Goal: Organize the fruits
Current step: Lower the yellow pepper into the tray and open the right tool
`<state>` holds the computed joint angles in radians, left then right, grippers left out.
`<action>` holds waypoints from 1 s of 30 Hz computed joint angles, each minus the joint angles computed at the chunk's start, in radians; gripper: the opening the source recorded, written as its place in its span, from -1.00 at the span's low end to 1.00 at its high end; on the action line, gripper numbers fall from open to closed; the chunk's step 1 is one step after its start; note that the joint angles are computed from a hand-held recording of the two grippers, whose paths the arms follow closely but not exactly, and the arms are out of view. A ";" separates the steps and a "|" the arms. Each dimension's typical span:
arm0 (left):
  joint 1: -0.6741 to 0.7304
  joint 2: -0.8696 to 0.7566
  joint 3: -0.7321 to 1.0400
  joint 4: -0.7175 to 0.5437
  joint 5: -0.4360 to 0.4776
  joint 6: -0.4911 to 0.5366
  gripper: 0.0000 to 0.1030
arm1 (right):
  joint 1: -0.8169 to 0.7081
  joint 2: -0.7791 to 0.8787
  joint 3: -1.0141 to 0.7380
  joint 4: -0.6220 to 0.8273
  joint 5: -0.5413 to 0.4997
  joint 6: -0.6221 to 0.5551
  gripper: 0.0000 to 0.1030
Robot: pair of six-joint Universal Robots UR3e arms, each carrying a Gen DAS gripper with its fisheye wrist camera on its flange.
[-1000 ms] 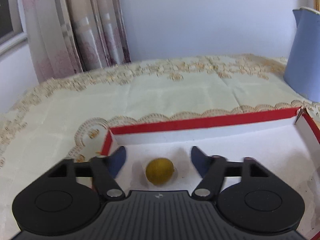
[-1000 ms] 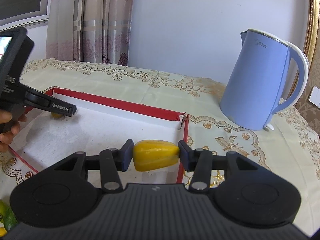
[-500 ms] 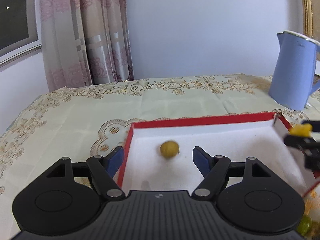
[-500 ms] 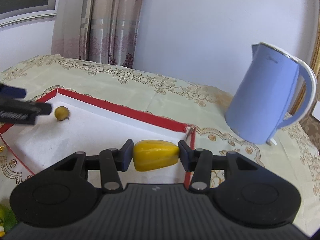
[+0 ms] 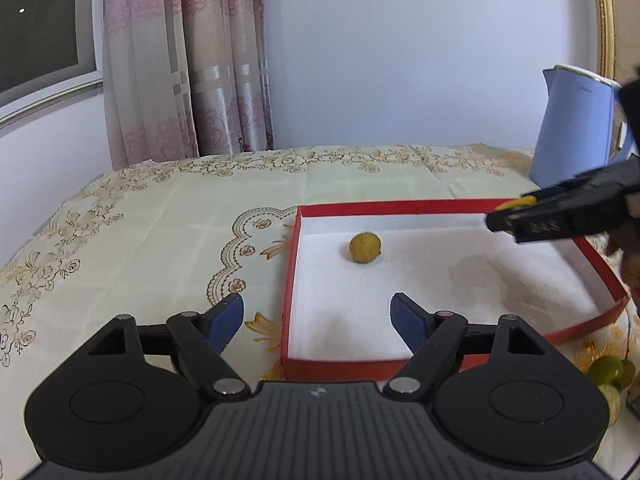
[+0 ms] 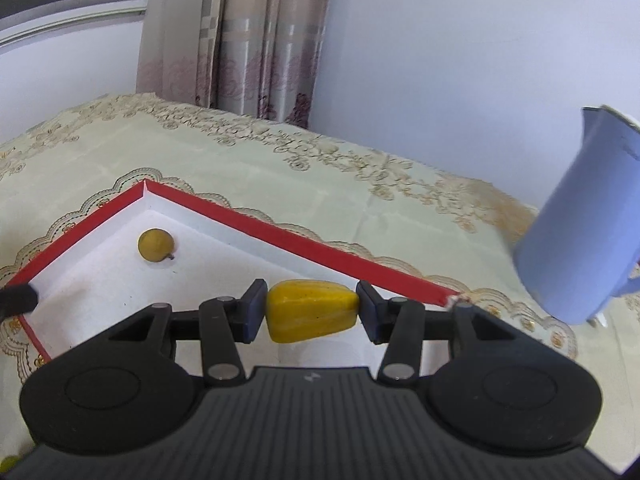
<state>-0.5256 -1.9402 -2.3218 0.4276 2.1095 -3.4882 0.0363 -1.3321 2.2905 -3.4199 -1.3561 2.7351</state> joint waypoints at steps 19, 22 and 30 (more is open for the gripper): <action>-0.085 -0.007 -0.068 0.078 0.062 -0.024 0.68 | 0.062 0.167 -0.157 0.036 -0.053 0.078 -0.11; -0.088 -0.003 -0.073 0.081 0.065 -0.024 0.69 | 0.071 0.182 -0.167 0.038 -0.072 0.088 -0.10; -0.097 0.010 -0.084 0.089 0.067 -0.035 0.69 | 0.093 0.165 -0.136 -0.037 -0.124 0.084 0.57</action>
<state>-0.6227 -1.9303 -2.4055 0.5170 2.1768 -3.5236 0.1295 -1.1673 2.1541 -3.4573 -1.4806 2.8189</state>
